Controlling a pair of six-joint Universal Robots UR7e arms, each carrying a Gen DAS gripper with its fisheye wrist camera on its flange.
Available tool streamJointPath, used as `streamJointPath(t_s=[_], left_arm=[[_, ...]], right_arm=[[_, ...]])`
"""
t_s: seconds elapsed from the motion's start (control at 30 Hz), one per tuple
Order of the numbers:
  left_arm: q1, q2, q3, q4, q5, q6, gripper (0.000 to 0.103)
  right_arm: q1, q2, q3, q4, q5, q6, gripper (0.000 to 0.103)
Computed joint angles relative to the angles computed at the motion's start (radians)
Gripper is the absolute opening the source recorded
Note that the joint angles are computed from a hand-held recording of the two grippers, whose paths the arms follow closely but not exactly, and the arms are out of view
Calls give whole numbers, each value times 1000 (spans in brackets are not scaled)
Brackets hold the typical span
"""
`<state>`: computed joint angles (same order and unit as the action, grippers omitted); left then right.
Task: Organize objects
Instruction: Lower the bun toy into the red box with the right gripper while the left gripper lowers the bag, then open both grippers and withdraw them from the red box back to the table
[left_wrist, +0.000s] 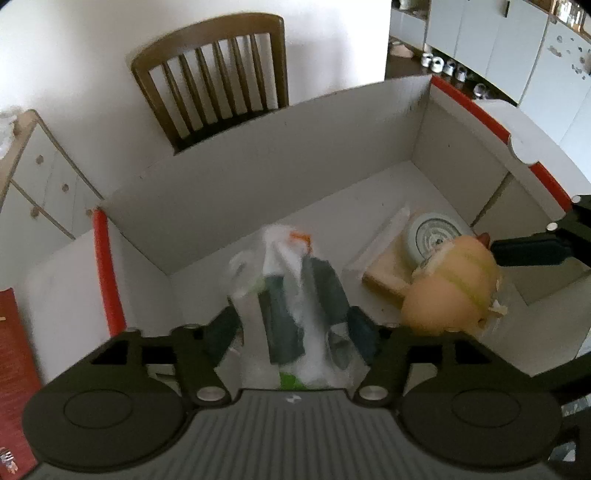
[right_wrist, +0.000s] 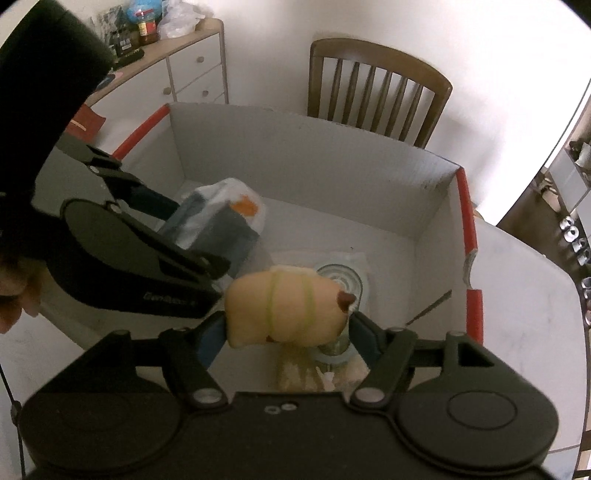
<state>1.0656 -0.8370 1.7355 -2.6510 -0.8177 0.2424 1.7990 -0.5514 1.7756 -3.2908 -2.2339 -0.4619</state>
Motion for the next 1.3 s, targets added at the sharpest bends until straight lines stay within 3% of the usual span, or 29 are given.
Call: streamJointPath(t_s=[0.63,1.3], left_arm=[[-69,-134,137,-110,-6,-6,72],[-253,-390,438,-229,-22,-165,72]], right_arm=[[21,-150,170,-142,72,-7,76],[64,-340,451,-346,163,18,76]])
